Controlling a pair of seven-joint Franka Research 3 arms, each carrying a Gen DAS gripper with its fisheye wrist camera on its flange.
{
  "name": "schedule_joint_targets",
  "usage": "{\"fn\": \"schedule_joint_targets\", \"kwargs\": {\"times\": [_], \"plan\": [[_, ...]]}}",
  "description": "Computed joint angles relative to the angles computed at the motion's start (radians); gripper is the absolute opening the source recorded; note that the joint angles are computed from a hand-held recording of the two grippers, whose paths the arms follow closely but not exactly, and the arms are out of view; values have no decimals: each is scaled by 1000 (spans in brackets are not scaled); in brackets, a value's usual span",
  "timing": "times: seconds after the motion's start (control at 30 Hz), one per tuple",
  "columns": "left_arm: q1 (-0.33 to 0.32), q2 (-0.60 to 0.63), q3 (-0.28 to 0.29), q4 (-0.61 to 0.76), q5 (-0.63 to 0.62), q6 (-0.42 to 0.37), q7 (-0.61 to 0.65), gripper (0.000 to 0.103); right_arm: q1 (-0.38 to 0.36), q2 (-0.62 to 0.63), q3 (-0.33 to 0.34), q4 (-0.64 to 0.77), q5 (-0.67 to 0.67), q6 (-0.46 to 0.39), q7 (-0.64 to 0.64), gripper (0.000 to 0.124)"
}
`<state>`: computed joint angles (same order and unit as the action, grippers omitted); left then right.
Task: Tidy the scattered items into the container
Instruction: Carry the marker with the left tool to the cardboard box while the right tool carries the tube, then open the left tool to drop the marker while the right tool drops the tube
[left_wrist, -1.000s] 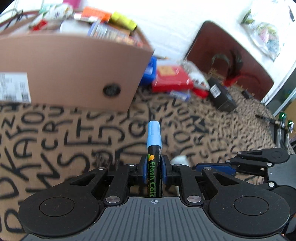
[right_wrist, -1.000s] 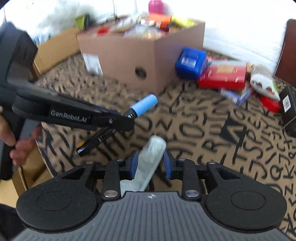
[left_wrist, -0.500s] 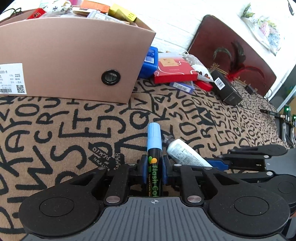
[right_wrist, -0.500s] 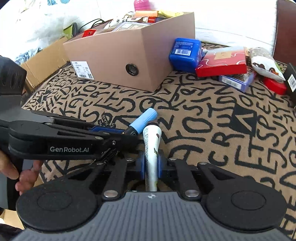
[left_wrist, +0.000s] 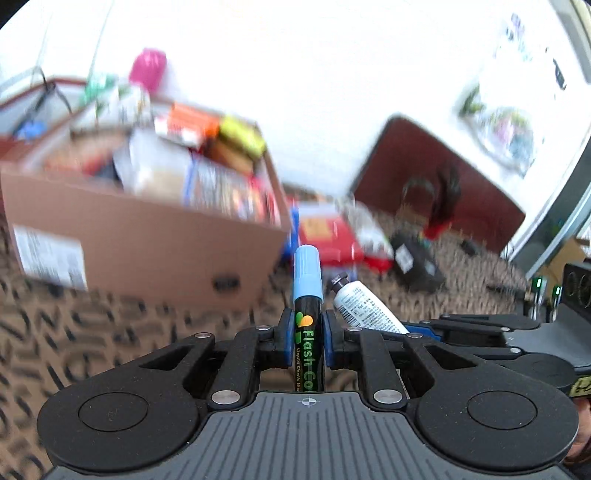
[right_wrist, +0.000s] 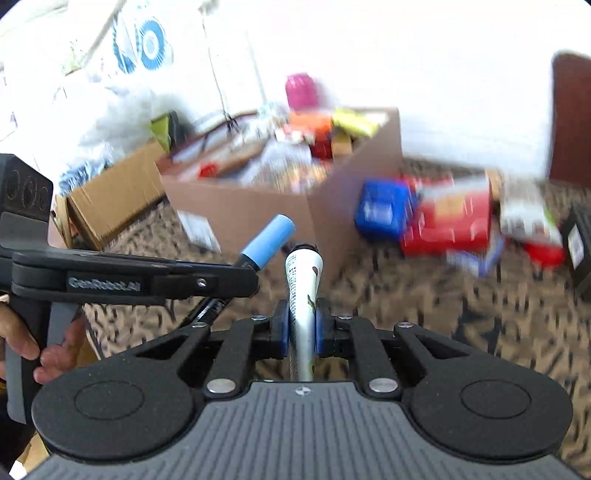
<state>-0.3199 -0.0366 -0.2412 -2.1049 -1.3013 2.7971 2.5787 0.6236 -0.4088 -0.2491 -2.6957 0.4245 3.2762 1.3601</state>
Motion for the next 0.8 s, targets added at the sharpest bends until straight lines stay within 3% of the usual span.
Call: {"fn": "schedule_joint_targets", "kwargs": {"times": [0.17,0.27,0.47,0.6,0.73,0.8], "plan": [[20,34,9,110,26,54,-18,12,-12,90,2,148,-34,-6,-43,15],[39,88,2,196,97,93,-90,12,-6,163,-4,250,-26,-19,-75,15],[77,235,-8,365,381,123,-343,12,125,308,-134,451,82,-67,-228,15],[101,324,-22,457,476,112,-445,12,68,416,-102,573,78,-112,-266,15],[106,404,-24,525,583,123,-534,14,-18,519,-26,691,186,-167,-381,15],[100,438,-14,549,637,139,-598,52,-74,566,25,739,227,-175,-423,16]]}}
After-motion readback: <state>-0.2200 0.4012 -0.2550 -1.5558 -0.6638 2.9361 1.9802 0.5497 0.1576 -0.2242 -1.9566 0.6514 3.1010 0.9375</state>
